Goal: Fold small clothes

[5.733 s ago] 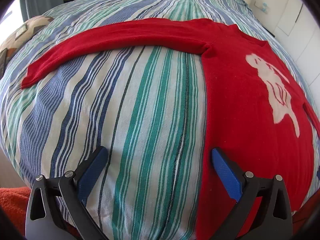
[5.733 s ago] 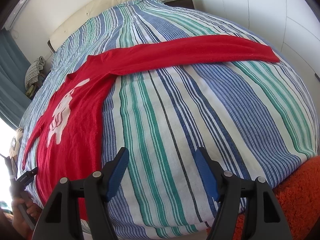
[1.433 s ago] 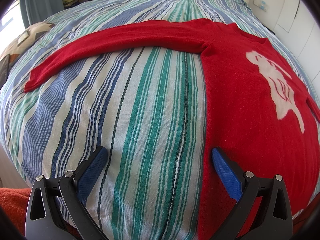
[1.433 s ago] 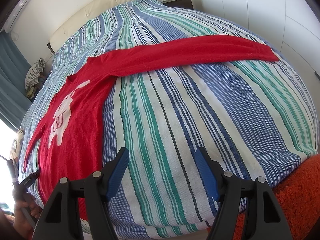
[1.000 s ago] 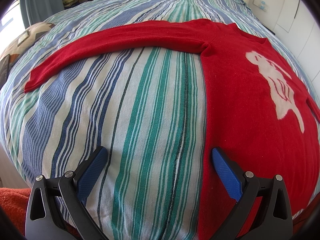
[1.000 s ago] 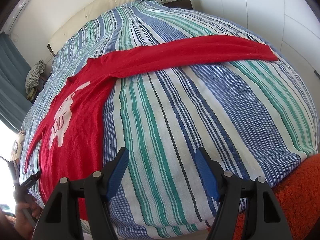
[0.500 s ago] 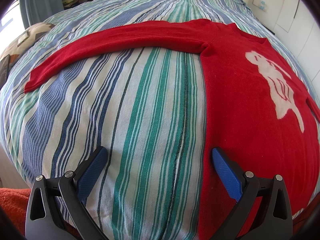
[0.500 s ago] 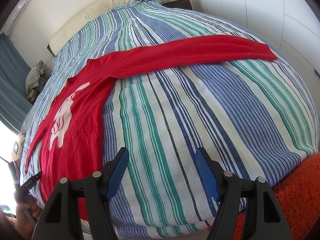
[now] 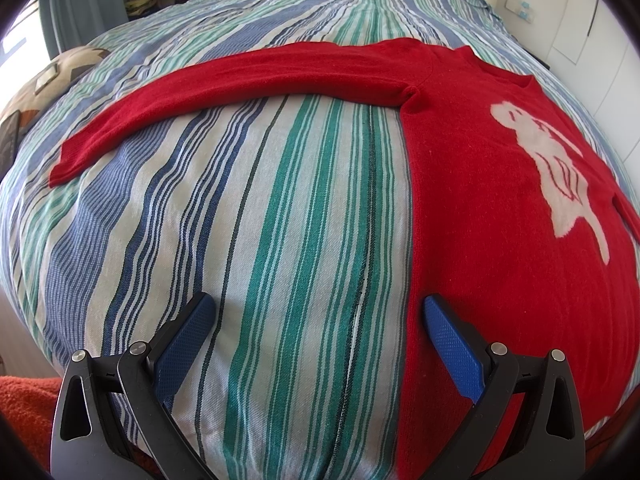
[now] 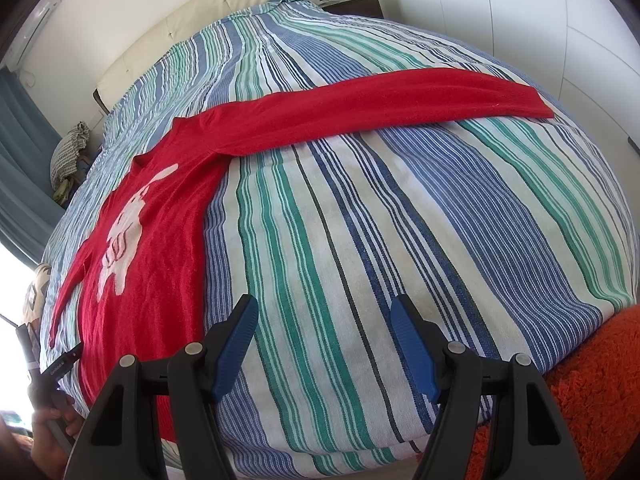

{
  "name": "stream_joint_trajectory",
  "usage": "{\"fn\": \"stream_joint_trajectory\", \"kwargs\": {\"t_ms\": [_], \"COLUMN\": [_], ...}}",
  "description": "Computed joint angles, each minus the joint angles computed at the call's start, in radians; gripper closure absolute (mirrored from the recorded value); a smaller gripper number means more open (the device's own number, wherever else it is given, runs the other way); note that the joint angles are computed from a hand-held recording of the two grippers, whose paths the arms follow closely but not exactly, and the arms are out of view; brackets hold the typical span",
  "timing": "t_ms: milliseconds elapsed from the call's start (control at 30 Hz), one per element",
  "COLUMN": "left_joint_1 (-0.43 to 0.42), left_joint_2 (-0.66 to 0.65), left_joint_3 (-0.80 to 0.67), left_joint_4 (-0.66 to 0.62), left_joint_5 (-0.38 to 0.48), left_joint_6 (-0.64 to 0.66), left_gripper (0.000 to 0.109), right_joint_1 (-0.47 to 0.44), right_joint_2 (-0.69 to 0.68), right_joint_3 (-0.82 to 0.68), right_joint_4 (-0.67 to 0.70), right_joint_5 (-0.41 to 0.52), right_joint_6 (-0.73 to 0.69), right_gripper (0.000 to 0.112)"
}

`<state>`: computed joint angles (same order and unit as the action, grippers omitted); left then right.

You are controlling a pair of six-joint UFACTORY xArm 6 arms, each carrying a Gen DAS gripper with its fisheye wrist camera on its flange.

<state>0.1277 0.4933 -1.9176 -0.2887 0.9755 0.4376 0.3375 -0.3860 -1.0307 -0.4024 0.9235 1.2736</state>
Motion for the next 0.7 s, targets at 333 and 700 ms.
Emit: {"fn": "stream_joint_trajectory", "kwargs": {"t_ms": [333,700], "left_joint_1": [0.0,0.003], "left_joint_2": [-0.001,-0.002], "left_joint_3": [0.001,-0.005], "left_joint_4": [0.0,-0.005], "left_joint_5": [-0.001,0.008], "left_joint_6": [0.001,0.002], "left_gripper": [0.006,0.006], "right_joint_1": [0.0,0.0], "right_joint_2": [0.001,-0.011], "right_joint_3": [0.0,0.02], "right_joint_4": [0.0,-0.007], "right_joint_5": [-0.003,-0.017], "right_joint_6": [0.002,0.029], "right_gripper": [0.044,0.044]}}
